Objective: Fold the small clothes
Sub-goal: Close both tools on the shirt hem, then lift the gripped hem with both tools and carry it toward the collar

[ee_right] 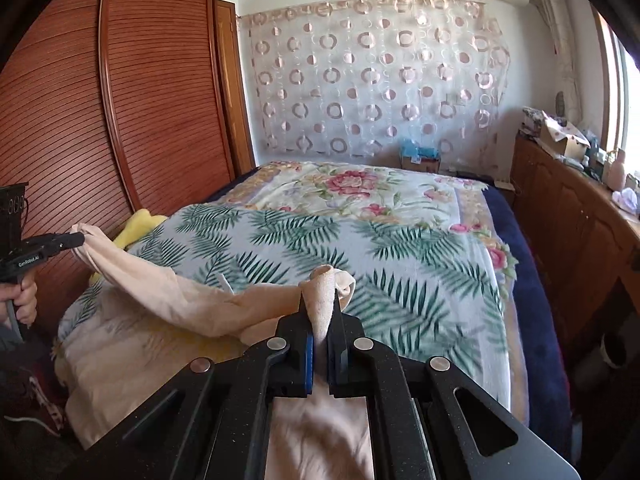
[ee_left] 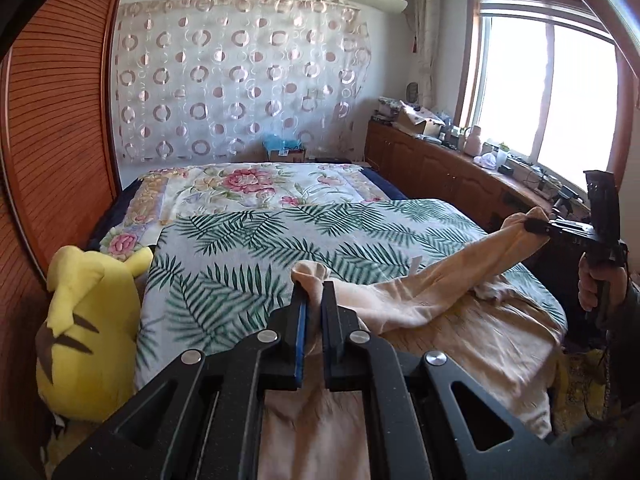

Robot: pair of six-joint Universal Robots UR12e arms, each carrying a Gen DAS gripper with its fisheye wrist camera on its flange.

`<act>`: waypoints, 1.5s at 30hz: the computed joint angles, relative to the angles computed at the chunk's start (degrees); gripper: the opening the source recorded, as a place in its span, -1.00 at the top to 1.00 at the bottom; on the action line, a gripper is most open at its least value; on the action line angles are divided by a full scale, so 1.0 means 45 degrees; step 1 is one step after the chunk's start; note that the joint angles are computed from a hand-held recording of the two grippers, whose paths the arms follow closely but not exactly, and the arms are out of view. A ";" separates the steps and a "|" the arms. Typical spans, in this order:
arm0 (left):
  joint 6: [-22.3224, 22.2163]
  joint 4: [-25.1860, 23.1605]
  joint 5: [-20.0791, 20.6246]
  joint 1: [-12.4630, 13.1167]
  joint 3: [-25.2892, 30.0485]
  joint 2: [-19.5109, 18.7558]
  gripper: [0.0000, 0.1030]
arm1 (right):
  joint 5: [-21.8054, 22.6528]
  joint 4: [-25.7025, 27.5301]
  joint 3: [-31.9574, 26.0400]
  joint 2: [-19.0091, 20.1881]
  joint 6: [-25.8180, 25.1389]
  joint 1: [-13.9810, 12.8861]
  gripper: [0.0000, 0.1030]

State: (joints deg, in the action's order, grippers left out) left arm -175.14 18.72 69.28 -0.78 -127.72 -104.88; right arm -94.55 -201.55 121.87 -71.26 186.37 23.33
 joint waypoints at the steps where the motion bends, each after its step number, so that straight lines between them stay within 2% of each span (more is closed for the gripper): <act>1: -0.0057 0.0010 -0.0044 0.0063 -0.0258 0.0225 0.86 | 0.0190 -0.0122 0.0346 -0.0195 0.0256 0.0005 0.92; 5: -0.0036 0.0020 -0.0022 0.0324 -0.1041 0.0936 0.86 | 0.0196 -0.0104 0.1401 -0.1037 0.0577 0.0108 0.92; 7: -0.0125 -0.0011 -0.0238 0.0505 -0.1282 0.1134 0.86 | -0.0029 0.0218 0.1671 -0.1427 0.0609 0.0268 0.92; 9: -0.0156 -0.0187 -0.0068 0.0549 -0.1409 0.1227 0.86 | -0.0281 0.0521 0.1877 -0.1718 0.0616 0.0347 0.92; 11: -0.0008 -0.0525 0.0087 0.0552 -0.1404 0.1158 0.82 | 0.0030 0.1192 0.1989 -0.2016 0.0742 0.0296 0.91; 12: -0.0071 -0.0577 0.0116 0.0559 -0.1428 0.1105 0.76 | 0.0061 0.1610 0.1998 -0.2108 0.0798 0.0334 0.92; 16: -0.0409 -0.0617 0.0408 0.0559 -0.1444 0.0901 0.17 | -0.0500 0.2600 0.1854 -0.2042 0.1105 0.0393 0.91; 17: -0.0439 -0.0523 0.0389 0.0579 -0.1451 0.0858 0.13 | -0.0472 0.2626 0.1860 -0.2075 0.1097 0.0383 0.90; 18: -0.0432 -0.0540 0.0372 0.0593 -0.1405 0.0815 0.10 | -0.0448 0.2592 0.1798 -0.2059 0.1054 0.0391 0.76; 19: -0.0389 -0.0641 0.0410 0.0576 -0.1327 0.0767 -0.02 | -0.0581 0.2577 0.1701 -0.2050 0.0986 0.0401 0.58; 20: -0.0344 -0.0666 0.0486 0.0538 -0.1284 0.0727 -0.21 | -0.0810 0.2535 0.1662 -0.2078 0.0909 0.0428 0.51; 22: -0.0238 -0.0640 0.0728 0.0436 -0.1140 0.0574 -0.31 | -0.1282 0.2589 0.1576 -0.2136 0.0885 0.0599 0.12; 25: -0.0073 -0.0872 0.0991 0.0288 -0.0827 0.0319 -0.31 | -0.1579 0.2506 0.1432 -0.1993 0.0830 0.0717 0.02; 29: 0.0062 -0.1145 0.1353 0.0080 -0.0278 -0.0124 -0.31 | -0.1956 0.2779 0.1014 -0.1389 0.0677 0.0776 -0.07; 35: 0.0239 -0.2035 0.1883 -0.0078 0.0493 -0.0710 -0.31 | -0.1071 0.3646 0.0188 -0.0492 0.0905 0.0186 -0.09; 38: 0.0242 -0.2437 0.1960 -0.0082 0.0682 -0.0889 -0.31 | -0.0754 0.4026 0.0031 -0.0330 0.1138 -0.0055 -0.09; 42: 0.0250 -0.2864 0.1681 -0.0032 0.0689 -0.1054 -0.30 | -0.0334 0.4217 -0.0115 -0.0111 0.1508 -0.0225 -0.09; 45: 0.0264 -0.3037 0.1563 -0.0017 0.0659 -0.1112 -0.19 | -0.0274 0.4100 -0.0121 -0.0050 0.1494 -0.0237 -0.09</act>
State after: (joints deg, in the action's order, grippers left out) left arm -173.95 5.06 76.31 -0.85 -124.76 -109.89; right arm -95.78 -183.10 121.32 -71.48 193.09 22.26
